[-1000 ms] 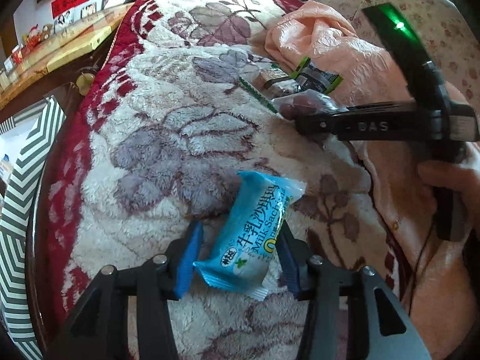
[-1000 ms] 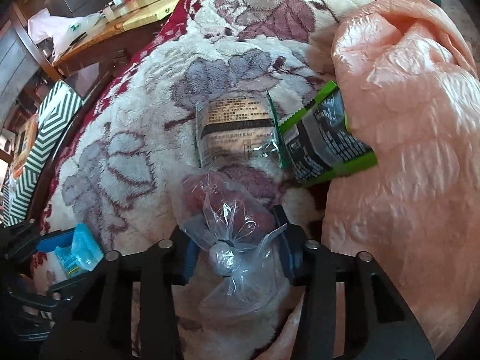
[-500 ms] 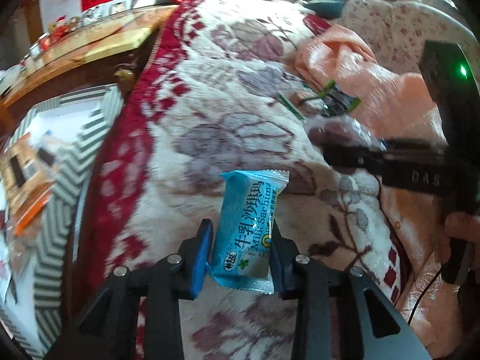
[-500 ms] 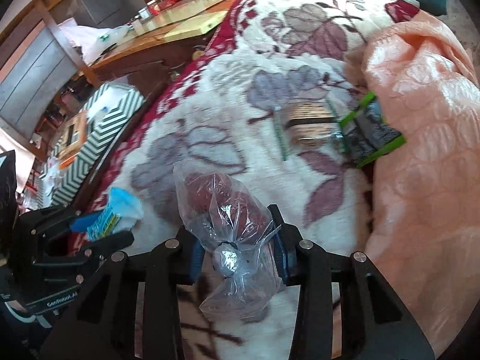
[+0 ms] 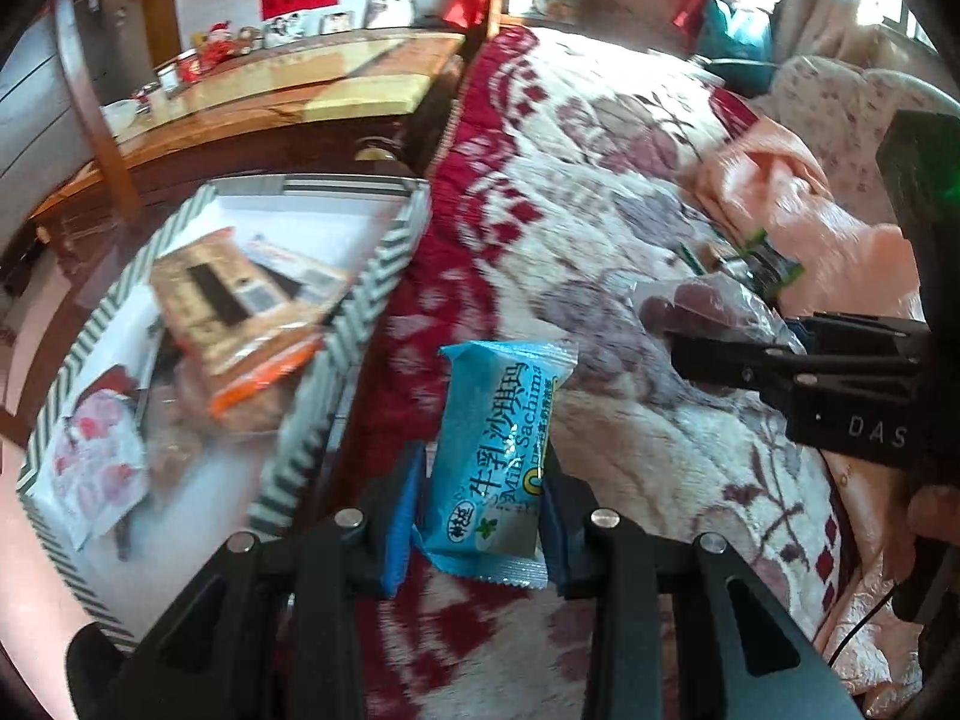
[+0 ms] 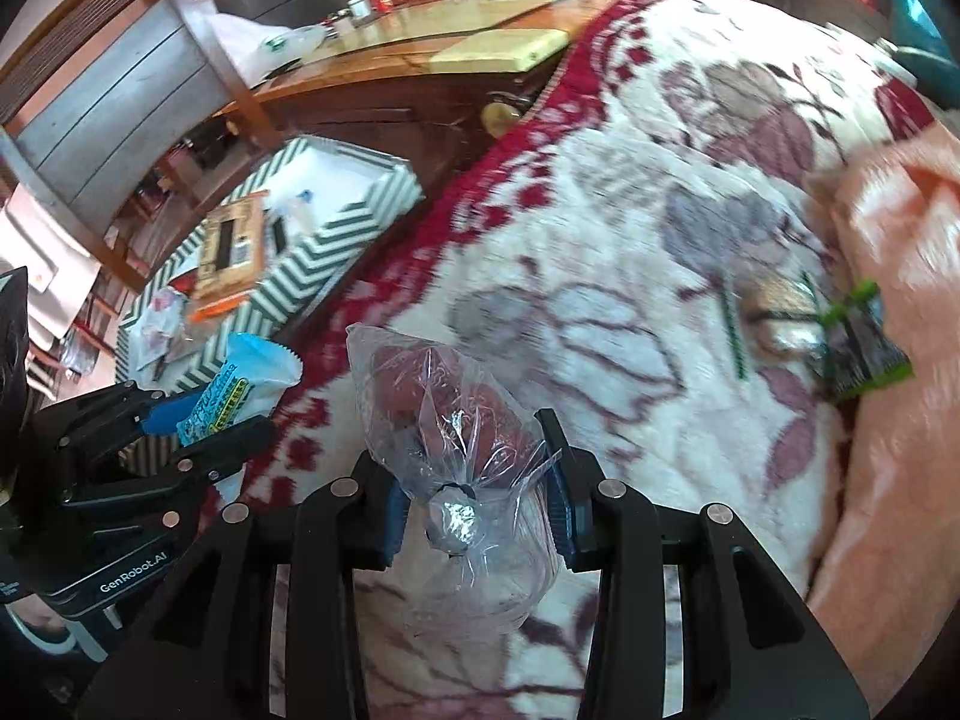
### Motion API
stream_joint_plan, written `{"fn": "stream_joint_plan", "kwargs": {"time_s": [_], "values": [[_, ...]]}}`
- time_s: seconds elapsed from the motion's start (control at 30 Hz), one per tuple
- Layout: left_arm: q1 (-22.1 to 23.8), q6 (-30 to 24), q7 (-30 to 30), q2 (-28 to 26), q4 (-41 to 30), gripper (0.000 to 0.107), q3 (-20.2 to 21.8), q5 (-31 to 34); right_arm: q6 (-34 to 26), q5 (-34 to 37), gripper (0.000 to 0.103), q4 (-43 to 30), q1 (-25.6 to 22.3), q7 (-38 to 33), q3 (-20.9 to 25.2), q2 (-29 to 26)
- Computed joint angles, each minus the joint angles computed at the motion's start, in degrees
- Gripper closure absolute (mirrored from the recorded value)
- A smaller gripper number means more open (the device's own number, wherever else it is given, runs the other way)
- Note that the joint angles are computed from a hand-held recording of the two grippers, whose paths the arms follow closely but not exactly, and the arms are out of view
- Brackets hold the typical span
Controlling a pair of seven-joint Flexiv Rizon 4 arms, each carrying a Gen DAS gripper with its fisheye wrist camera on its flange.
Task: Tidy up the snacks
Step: 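Carry the blue packet and clear bag over the white tray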
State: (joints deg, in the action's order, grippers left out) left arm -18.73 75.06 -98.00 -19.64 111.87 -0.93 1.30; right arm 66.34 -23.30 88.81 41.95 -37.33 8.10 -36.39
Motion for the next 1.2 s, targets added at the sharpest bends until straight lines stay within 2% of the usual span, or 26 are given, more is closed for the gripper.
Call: {"fn": "stream_joint_plan", "kwargs": {"time_s": [0.37,0.73,0.97,1.2], "values": [[2.41,1.77,-2.97,2.24,2.6,0.07,1.97,0.46,-7.55,2.17,0.066,-12.93,1.82,-8.04,2.41,-5.86],[4.73,2.16,-6.4,3.78,4.14,0.069,4.05,0.84,-14.86,5.36,0.066,-25.41,4.84,-16.19,2.73,-11.42],[6.73,0.88,-10.71,4.49,4.2,0.069,5.91,2.69,-20.16,7.83,0.066,-35.51,6.97,-21.45,2.77,-16.2],[8.48,-0.22,-13.36,4.2,4.12,0.069,6.25,3.64,-27.71,10.96,0.066,-48.73,9.5,-27.59,2.69,-22.65]]}}
